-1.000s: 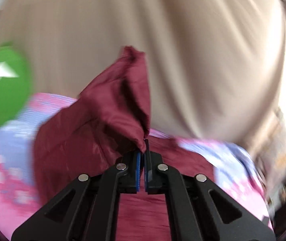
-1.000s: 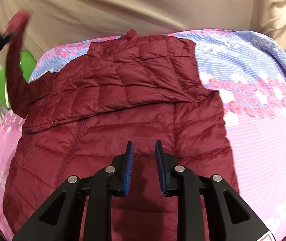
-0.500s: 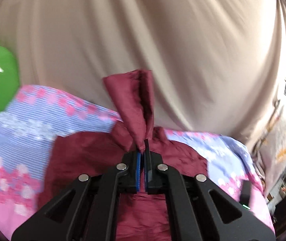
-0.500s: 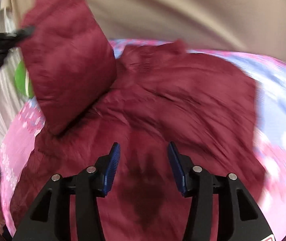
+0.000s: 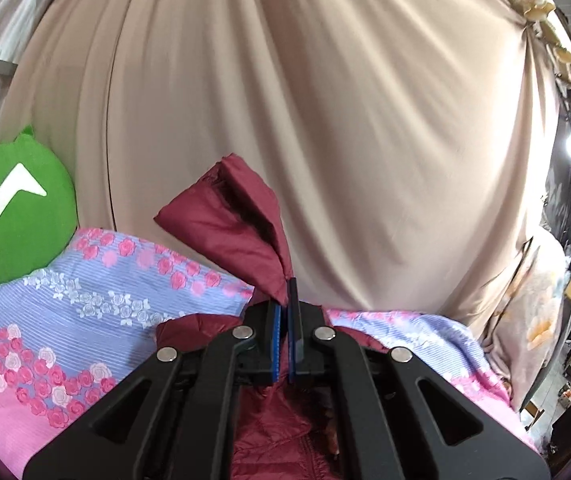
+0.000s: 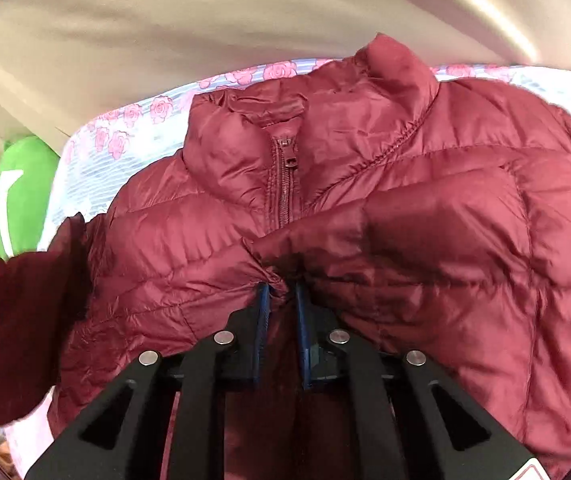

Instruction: Fold large clothes

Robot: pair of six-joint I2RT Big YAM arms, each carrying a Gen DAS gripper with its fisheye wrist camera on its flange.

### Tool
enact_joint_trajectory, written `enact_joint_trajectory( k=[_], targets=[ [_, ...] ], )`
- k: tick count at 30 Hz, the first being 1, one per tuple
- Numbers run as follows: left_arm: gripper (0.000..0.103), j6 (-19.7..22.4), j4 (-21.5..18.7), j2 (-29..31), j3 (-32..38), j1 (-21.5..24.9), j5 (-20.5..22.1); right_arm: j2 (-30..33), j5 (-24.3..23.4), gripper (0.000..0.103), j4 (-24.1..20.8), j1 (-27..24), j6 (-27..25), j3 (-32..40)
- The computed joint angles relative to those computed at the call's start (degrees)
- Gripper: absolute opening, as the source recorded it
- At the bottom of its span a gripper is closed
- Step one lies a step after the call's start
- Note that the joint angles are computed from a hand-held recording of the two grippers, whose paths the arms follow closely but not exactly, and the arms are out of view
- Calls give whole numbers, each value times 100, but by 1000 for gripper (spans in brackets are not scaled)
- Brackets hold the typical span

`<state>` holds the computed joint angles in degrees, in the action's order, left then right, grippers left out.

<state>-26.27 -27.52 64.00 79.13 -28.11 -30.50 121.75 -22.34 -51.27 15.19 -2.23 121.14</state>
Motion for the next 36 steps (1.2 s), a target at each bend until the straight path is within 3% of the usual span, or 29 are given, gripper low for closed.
enact_joint_trajectory(
  k=[1,4,6,10,13,14,15,16,18,22,23,25,26,27,29,31,36],
  targets=[
    [1,27,23,-32,-3,-14,19,-275,136,22,232,60,-290,-370],
    [1,91,49,-107,-29,-48,12,-773,-553,36,429,165,-1206,-886],
    [1,87,69,-161,-57,-66,-41,-913,-648,65,602,348,-1813,-1025],
    [1,84,78,-331,-144,-86,-198,-546,-22,65,116,760,-2871,-685],
    [1,184,5,-441,-163,-113,-351,-426,508,62,355,956,-3104,-878],
    [1,211,13,-470,-179,-127,-411,-427,527,44,431,979,-3106,-925],
    [1,250,28,-513,-207,-132,-429,-432,474,10,447,987,-3093,-952],
    [1,239,45,-550,-234,-123,-417,-364,317,6,253,968,-2875,-793],
    [1,203,121,-629,-310,-113,-333,-364,130,5,359,914,-2365,-720],
    [1,236,235,-696,-402,-197,-337,-509,30,5,1188,769,-1107,-863],
    [1,232,236,-677,-397,-204,-300,-454,177,7,1190,781,-1010,-811],
    [1,201,196,-579,-339,-225,-178,-26,323,12,615,832,-1152,-294],
    [1,164,171,-497,-292,-218,-64,47,351,12,573,825,-1251,-209],
    [1,151,152,-450,-266,-215,7,-38,324,13,696,824,-1270,-338],
    [1,140,117,-247,-162,-231,179,-282,-216,13,653,644,-1180,-500],
    [1,115,128,-47,-58,-249,379,-661,-458,15,962,391,-1034,-903],
    [1,85,175,892,562,-194,1019,-1150,-691,24,1060,-496,-873,-1359]
  ],
)
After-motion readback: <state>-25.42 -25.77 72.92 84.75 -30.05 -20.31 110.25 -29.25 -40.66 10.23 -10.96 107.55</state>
